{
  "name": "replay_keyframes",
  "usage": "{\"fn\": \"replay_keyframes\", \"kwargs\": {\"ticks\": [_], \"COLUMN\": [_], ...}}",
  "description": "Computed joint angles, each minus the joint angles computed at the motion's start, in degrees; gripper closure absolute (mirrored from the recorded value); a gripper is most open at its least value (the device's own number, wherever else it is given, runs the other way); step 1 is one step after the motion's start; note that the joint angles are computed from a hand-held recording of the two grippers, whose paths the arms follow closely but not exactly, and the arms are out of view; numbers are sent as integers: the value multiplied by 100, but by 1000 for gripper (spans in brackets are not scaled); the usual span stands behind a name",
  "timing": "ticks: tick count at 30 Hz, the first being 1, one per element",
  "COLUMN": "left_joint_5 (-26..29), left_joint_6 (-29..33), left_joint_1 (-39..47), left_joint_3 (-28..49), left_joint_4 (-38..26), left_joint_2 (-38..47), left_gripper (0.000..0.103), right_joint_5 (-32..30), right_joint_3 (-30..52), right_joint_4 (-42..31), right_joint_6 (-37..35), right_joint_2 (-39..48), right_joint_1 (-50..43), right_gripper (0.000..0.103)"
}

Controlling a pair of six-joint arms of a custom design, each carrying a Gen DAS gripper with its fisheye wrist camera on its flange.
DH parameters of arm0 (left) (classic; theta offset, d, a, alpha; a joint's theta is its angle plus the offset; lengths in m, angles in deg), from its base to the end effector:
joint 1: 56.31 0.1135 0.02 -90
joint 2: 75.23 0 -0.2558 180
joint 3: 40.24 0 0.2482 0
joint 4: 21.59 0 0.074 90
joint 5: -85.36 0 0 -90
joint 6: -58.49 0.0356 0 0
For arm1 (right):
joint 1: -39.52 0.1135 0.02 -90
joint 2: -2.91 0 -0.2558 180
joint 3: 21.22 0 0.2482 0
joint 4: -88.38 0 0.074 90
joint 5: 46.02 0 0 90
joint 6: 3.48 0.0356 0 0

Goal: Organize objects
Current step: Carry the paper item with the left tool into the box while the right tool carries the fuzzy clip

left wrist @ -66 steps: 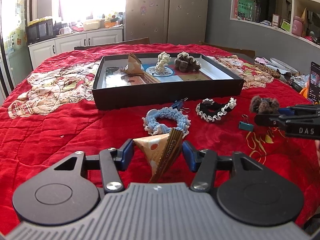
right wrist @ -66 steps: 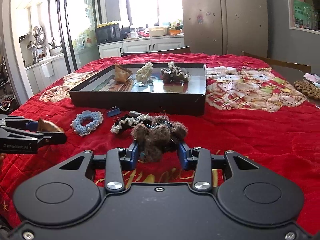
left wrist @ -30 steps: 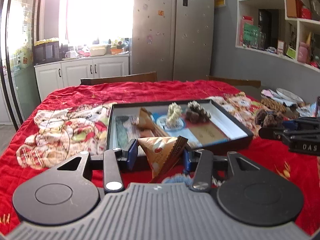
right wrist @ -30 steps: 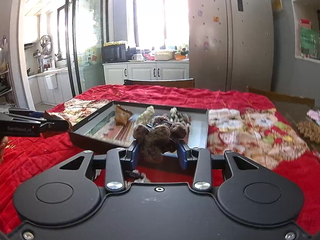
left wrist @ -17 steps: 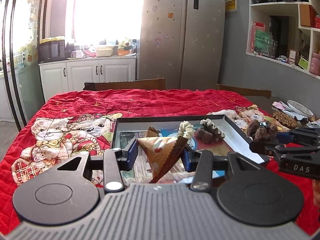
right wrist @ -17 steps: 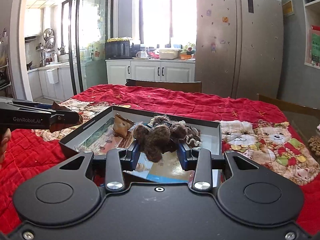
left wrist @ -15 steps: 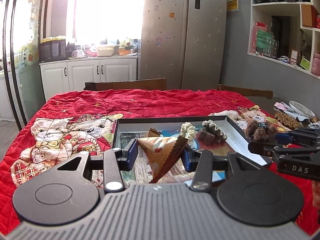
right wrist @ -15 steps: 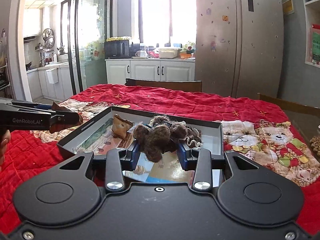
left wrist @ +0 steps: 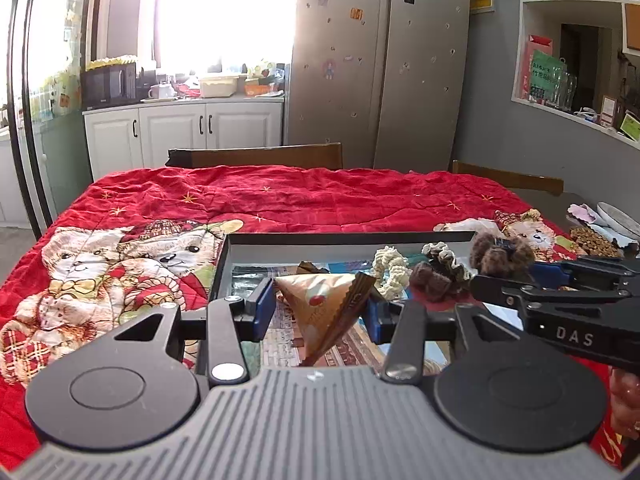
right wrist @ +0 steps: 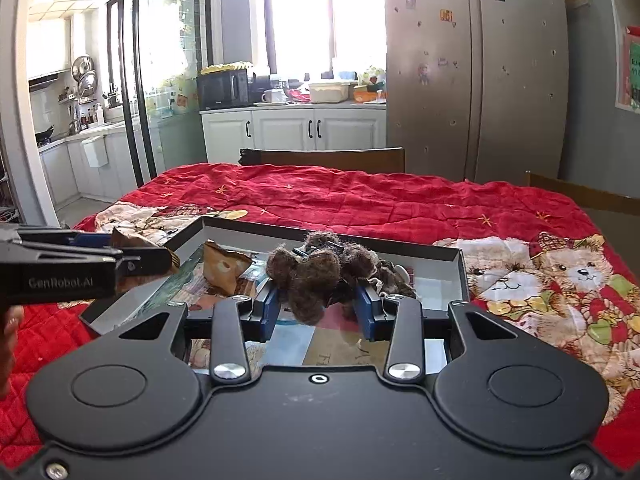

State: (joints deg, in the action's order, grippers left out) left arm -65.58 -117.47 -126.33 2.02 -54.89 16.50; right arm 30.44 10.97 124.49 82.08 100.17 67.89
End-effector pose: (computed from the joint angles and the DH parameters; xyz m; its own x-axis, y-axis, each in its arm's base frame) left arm 0.0978 -0.1778 0.0900 -0.4417 -0.2030 -0.8739 -0.3086 0.9490 -0.0644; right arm 0.2178 0.1271 0.0896 -0.3751 -0.2881 -0.8811 -0.6733 0.7380 0.0453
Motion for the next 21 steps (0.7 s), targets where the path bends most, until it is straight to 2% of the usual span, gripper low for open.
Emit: {"fn": "replay_keyframes", "kwargs": {"ticks": [12, 21], "left_joint_5": [301, 504], "left_joint_6": [1067, 1350], "left_joint_1": [747, 927], "left_joint_3": [-445, -512], "left_joint_4": [1869, 2462], "left_joint_2": [395, 808], "left_gripper": [54, 54], "right_joint_5": [109, 114], "right_joint_3": [657, 925], "right_joint_4": [428, 455], "right_joint_6": [144, 52], "right_joint_2": [1179, 1713], "right_joint_1": [106, 136], "right_gripper": [65, 65]}}
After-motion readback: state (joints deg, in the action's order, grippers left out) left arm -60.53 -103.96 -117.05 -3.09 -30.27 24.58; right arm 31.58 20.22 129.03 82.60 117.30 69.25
